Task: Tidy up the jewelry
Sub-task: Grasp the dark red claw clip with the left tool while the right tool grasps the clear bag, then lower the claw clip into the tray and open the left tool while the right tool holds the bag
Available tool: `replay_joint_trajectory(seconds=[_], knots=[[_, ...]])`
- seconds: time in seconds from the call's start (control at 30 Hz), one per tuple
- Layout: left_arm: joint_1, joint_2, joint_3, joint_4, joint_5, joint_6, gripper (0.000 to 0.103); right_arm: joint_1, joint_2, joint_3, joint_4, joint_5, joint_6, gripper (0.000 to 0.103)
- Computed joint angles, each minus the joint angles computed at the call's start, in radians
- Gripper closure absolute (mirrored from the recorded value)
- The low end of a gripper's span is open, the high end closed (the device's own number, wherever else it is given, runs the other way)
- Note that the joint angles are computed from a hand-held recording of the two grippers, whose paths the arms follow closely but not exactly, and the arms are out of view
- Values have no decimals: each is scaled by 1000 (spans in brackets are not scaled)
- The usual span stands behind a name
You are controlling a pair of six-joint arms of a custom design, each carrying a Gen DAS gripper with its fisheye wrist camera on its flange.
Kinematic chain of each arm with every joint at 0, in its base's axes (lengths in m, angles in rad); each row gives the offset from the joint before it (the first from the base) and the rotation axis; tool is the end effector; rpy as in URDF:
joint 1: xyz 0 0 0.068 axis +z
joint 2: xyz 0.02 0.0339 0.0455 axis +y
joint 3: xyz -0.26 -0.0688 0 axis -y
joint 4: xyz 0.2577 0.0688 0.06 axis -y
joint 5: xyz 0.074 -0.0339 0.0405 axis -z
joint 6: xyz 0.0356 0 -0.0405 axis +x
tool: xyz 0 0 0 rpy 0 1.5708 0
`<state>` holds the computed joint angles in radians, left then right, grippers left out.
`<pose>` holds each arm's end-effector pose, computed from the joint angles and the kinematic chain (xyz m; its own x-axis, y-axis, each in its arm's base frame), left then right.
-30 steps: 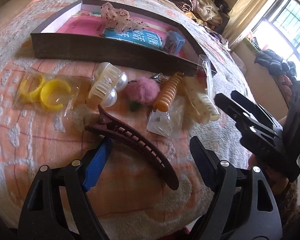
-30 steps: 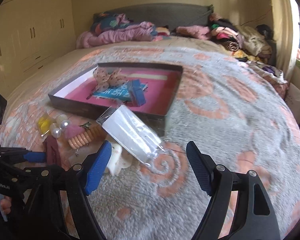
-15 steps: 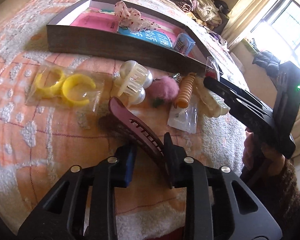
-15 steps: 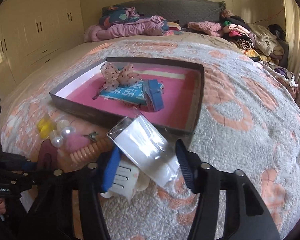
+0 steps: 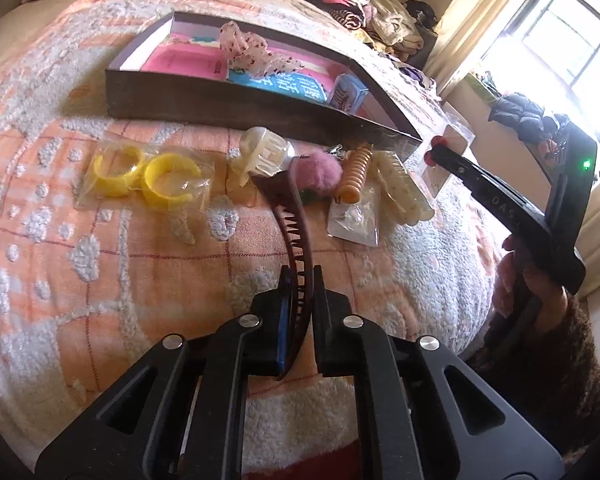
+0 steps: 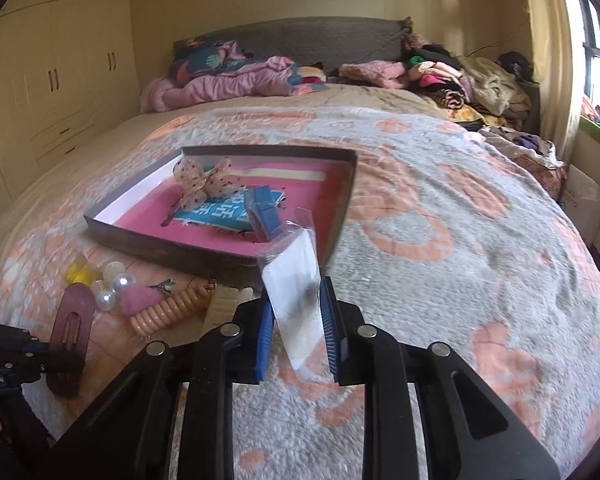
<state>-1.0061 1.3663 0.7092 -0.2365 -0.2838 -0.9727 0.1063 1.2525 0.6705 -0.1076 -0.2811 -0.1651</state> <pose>0.1559 -0.2275 0.1739 -0.8274 -0.1764 -0.5332 0.0591 0.9168 -0.3950 0.2678 0.0385 0.2001 -0.5723 -0.2199 -0.7900 -0.4144 0.9088 0.0473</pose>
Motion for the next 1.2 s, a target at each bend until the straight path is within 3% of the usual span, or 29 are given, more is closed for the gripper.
replay_joint_trajectory(seconds=[0.33, 0.67, 1.2], knots=[[-36, -103, -12, -67, -101, 8, 99, -46, -232, -83, -88, -53, 48, 83], [-29, -183, 59, -177, -215, 83, 99, 10, -393, -73, -175, -50, 97, 83], [102, -246, 130, -152, -231, 269, 99, 177, -326, 70, -139, 34, 129, 83]])
